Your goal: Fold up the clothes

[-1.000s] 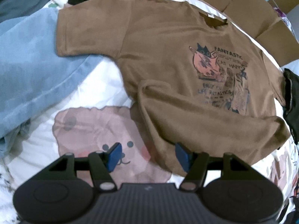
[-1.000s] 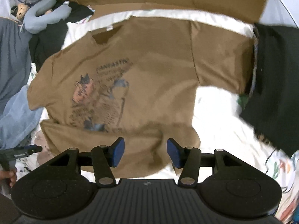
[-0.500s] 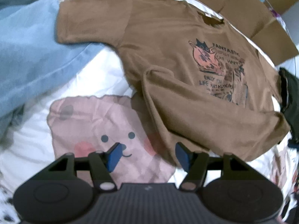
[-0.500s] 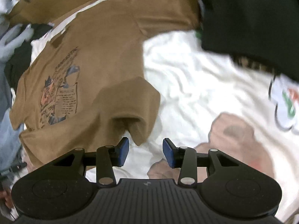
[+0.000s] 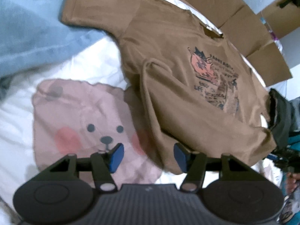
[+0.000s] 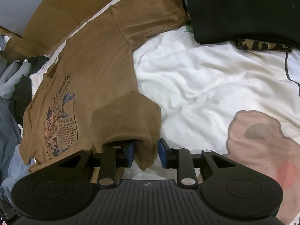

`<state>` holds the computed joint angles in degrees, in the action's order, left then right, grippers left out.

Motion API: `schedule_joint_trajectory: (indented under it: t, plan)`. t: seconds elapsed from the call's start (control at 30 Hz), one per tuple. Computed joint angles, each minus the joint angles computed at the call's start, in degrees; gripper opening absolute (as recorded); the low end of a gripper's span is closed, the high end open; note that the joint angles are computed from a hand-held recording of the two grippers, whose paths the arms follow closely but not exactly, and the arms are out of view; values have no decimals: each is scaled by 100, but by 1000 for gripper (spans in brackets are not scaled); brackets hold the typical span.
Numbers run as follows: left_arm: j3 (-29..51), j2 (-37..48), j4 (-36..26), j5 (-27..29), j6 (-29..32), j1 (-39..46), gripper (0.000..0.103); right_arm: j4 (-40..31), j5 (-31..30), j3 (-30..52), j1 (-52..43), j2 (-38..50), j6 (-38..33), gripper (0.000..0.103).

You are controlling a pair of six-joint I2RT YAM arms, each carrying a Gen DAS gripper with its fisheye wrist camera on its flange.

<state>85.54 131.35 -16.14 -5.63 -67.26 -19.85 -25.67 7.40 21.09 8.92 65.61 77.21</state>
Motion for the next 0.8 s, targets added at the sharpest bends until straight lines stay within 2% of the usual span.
schedule_joint_trajectory:
  t: [0.07, 0.13, 0.2, 0.3, 0.37, 0.5, 0.6, 0.67, 0.8]
  plan:
    - [277, 223, -192, -50, -7, -68, 56, 62, 58, 38, 86, 140, 35, 32]
    - [552, 431, -353, -39, -23, -110, 44, -5, 95, 57, 176, 165, 78, 30]
    - [665, 539, -293, 22, -15, -118, 24, -55, 116, 92, 272, 200, 125, 20]
    - [818, 669, -208, 109, 4, -116, 12, -126, 213, 208, 363, 273, 133, 6]
    - [873, 689, -155, 157, 31, -86, 6, -232, 249, 338, 311, 330, -98, 4]
    - [932, 611, 76, 247, 203, 36, 4, -523, 429, 585, 123, 336, -449, 2]
    - [1327, 738, -31, 371, 381, 208, 4, -654, 524, 729, -189, 322, -635, 2]
    - [1730, 944, -182, 488, 536, 320, 4, -697, 566, 853, -395, 404, -828, 2]
    - [3013, 1696, -880, 917, 725, 549, 5, -679, 558, 1112, -702, 680, -1265, 2]
